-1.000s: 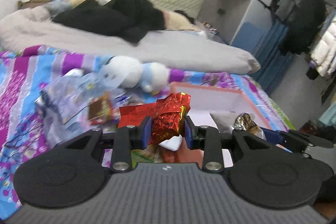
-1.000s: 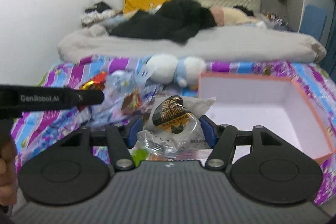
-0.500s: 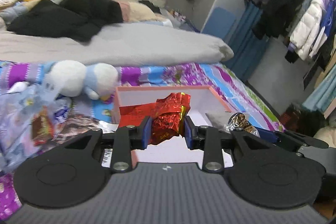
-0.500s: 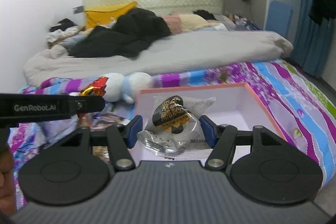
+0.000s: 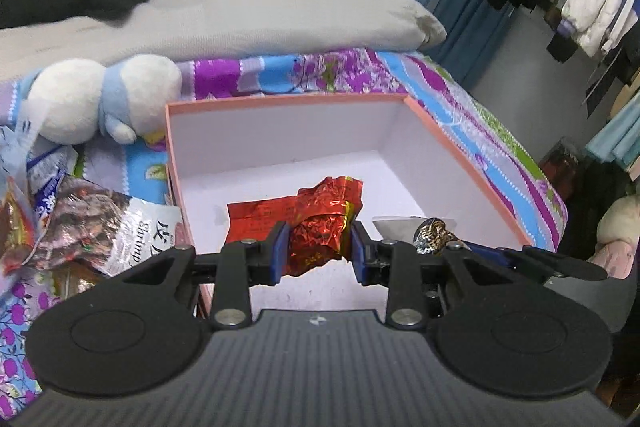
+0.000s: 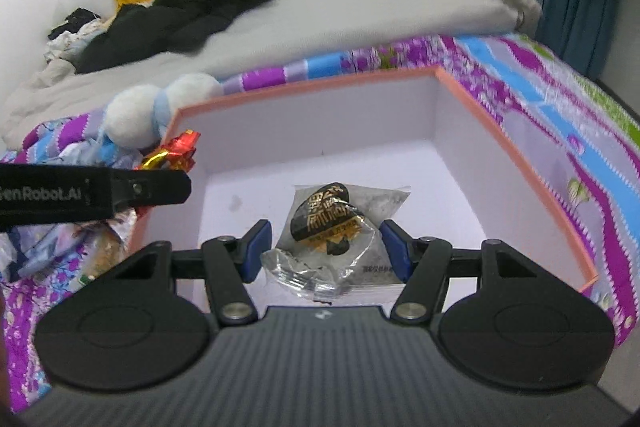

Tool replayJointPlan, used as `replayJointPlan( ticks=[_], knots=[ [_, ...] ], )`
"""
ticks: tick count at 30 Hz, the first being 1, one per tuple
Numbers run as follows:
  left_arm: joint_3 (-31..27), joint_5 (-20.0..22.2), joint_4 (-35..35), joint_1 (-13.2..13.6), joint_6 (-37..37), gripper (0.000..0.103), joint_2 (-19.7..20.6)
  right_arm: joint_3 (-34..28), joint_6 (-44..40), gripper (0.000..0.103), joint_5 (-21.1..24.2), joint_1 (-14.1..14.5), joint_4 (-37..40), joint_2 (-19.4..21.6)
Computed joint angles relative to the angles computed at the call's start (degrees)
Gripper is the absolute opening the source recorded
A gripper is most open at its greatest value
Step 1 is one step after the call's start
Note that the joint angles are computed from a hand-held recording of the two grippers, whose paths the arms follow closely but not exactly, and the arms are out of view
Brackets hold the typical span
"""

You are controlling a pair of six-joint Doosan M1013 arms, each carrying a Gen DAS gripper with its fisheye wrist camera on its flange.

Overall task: Organize snacks
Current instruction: 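Carry both snacks over the pink box and open both tools to drop them, then withdraw both open tools from the pink box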

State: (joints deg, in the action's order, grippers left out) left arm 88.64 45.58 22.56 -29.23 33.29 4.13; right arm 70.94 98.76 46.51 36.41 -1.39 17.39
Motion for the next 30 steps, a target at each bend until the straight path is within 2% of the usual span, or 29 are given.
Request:
replayJointPlan(
  ticks=[4, 7, 10, 19, 30],
  knots=[
    [-0.1, 0.3, -1.3, 0.3, 1.7, 0.040, 0.4, 0.3, 0.8, 0.064, 0.5, -0.1, 0.5, 0.2],
    [-0.2, 1.3, -0.8, 0.1, 1.1, 0.058, 0.2, 0.3, 1.7, 0.065, 1.4, -0.3, 0.9, 0.0],
    [-0.1, 1.8, 1.2, -0.8, -0.8, 0.067, -0.9, 0.7, 2.3, 0.072, 1.0, -0.3, 1.0, -0.7],
    [-0.1, 6.5, 12.0, -5.7, -7.4, 0.067, -5.8, 3.0, 4.9, 0.074, -3.5, 1.3, -2.3, -5.4],
    [2.5, 14.3, 23.2, -14.9, -17.3, 0.067, -12.7, 7.4, 5.1, 0.074, -8.9, 4.5, -3.8, -11.9]
  ],
)
